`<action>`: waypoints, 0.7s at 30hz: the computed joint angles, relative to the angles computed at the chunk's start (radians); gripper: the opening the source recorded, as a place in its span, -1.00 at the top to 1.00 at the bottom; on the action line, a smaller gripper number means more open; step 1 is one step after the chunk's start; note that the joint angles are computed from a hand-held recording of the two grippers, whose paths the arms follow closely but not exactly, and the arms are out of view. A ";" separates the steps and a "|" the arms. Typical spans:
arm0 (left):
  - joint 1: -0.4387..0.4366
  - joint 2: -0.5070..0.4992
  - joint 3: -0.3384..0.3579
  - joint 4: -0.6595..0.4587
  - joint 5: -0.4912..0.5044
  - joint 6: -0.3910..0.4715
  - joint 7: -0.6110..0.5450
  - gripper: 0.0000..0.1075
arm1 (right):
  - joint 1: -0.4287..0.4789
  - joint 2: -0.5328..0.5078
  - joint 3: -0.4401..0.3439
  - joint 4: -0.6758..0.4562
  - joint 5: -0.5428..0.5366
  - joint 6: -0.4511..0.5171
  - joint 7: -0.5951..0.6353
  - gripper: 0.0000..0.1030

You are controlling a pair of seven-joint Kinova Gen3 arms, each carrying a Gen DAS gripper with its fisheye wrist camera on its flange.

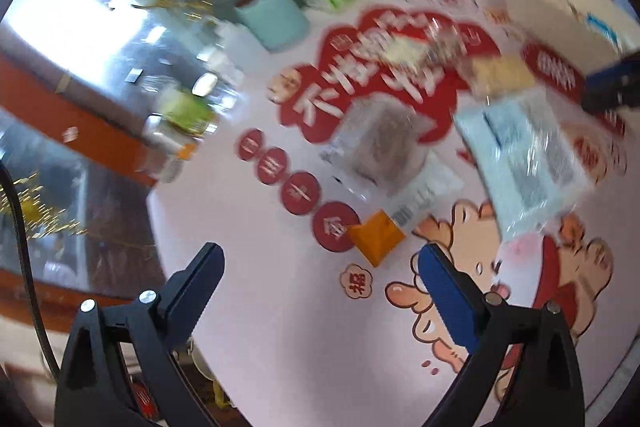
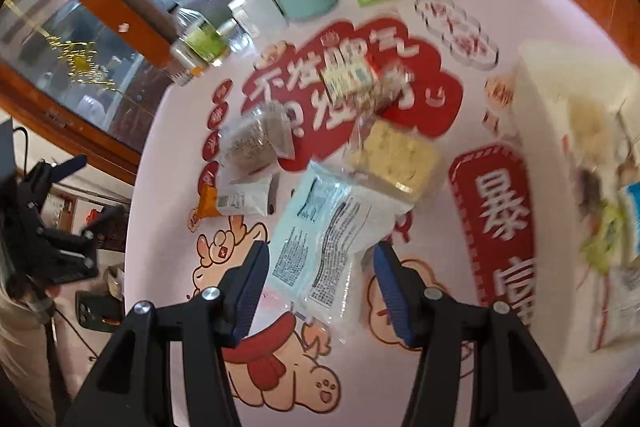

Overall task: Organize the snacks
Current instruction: 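Grasp the orange-white bar with the left gripper while the right grasps the clear white-label bag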

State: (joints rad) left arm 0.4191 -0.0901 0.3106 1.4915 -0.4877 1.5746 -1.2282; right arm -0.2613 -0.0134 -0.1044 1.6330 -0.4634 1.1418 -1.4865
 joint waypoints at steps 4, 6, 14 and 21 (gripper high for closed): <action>-0.027 0.025 -0.054 0.080 0.090 -0.111 -0.107 -0.81 | -0.023 0.047 -0.020 0.010 0.041 -0.030 -0.063 -0.07; -0.039 0.048 -0.070 0.103 0.120 -0.147 -0.147 -0.81 | -0.026 0.066 -0.022 0.016 0.036 -0.039 -0.074 -0.07; -0.057 0.129 -0.112 0.151 0.157 -0.252 -0.214 -0.81 | -0.028 0.132 -0.031 0.040 0.025 -0.088 -0.114 -0.07; -0.073 0.175 -0.138 0.158 0.198 -0.302 -0.253 -0.81 | -0.003 0.159 -0.033 0.067 -0.021 -0.117 -0.097 -0.10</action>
State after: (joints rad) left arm 0.3459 0.0844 0.1722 1.6495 -0.2896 1.2722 -1.4815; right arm -0.2642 0.1457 -0.1378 1.7005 -0.4841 1.0253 -1.5840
